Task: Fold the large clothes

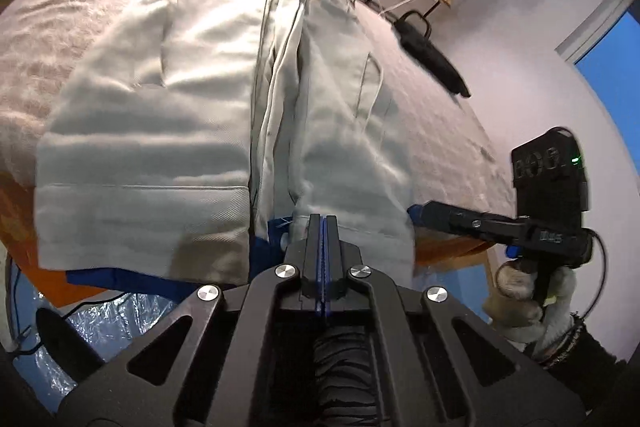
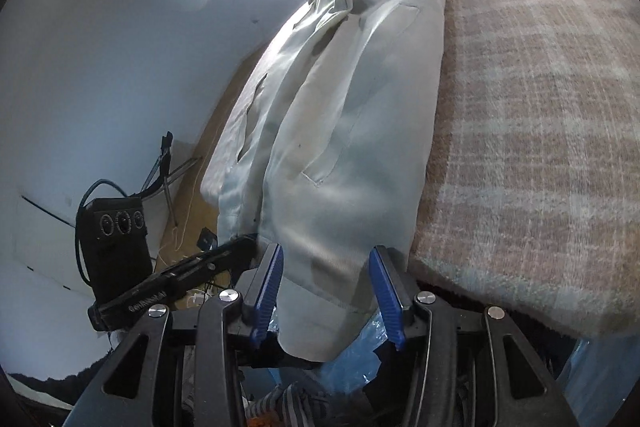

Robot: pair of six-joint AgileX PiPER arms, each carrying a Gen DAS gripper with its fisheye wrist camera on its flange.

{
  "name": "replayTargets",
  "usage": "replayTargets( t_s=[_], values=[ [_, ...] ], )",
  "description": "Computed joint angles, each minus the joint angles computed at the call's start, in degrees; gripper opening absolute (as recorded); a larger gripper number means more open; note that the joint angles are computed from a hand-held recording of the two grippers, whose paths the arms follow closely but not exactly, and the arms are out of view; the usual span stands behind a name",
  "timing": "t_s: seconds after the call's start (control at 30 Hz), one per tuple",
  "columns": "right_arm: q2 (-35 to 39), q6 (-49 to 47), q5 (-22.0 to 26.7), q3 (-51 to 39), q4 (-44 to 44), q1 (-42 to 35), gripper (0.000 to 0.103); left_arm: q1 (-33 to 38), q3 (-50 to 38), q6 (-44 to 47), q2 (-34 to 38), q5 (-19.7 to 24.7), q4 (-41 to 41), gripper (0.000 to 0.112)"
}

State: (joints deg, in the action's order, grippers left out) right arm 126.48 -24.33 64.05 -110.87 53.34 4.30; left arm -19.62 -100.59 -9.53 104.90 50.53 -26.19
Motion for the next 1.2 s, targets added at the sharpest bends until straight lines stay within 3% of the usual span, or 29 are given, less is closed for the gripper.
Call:
replayTargets(
  t_s=[0.17, 0.27, 0.33, 0.4, 0.57, 0.6, 0.63, 0.73, 0.8, 0.93, 0.97, 1.1, 1.2],
  values=[
    [-2.01, -1.51, -0.19, 3.81, -0.44, -0.11, 0.048, 0.1, 5.2, -0.14, -4.37, -2.18, 1.25, 0.0],
    [-3.03, -2.29, -0.88, 7.12, 0.01, -0.34, 0.048, 0.95, 3.42, 0.0, -3.05, -0.45, -1.02, 0.001],
    [-3.51, -2.92, -1.39, 9.12, 1.03, -0.62, 0.048, 0.56, 1.56, -0.16, -2.07, 0.11, -0.05, 0.03],
    [-3.88, -3.66, -1.62, 10.7, 2.0, -0.85, 0.048, 0.01, -1.2, -0.88, -0.28, 1.0, 1.59, 0.046],
    [-3.01, -4.28, -0.81, 11.03, 3.43, -1.23, 0.048, -0.52, -7.31, -1.35, 5.04, 4.91, 2.64, 0.046],
    [-2.78, -4.97, -1.01, 11.11, 3.37, -1.21, 0.049, -0.75, -7.9, -0.94, 5.75, 5.23, 2.9, 0.04],
    [-2.3, -5.08, -0.84, 11.07, 3.76, -1.2, 0.05, -1.23, -8.39, -0.73, 6.36, 5.34, 4.05, 0.021],
    [-0.62, -6.44, -0.34, 11.59, 6.12, -1.29, 0.057, -0.01, -6.59, 1.45, 6.63, 3.94, 0.77, 0.009],
    [1.51, -6.45, 1.11, 10.47, 7.7, -1.25, 0.058, 1.44, -3.62, 3.08, 4.95, 2.16, -3.16, 0.008],
    [4.63, -7.9, 3.6, 9.27, 12.54, -1.15, 0.058, 0.99, -2.58, 2.62, 2.1, 1.21, -0.75, 0.007],
    [5.04, -8.09, 4.06, 8.84, 13.17, -1.08, 0.054, 0.51, -2.56, 1.95, 1.49, 1.13, 0.91, 0.007],
    [3.02, -9.52, 5.01, 9.17, 12.78, -0.78, 0.013, -1.07, -2.89, -0.29, 2.78, 3.51, 5.94, 0.007],
    [-0.78, -7.47, 3.45, 9.25, 7.41, 0.48, 0.006, -0.28, -2.13, 1.24, 2.31, 3.43, 1.76, 0.008]
  ],
)
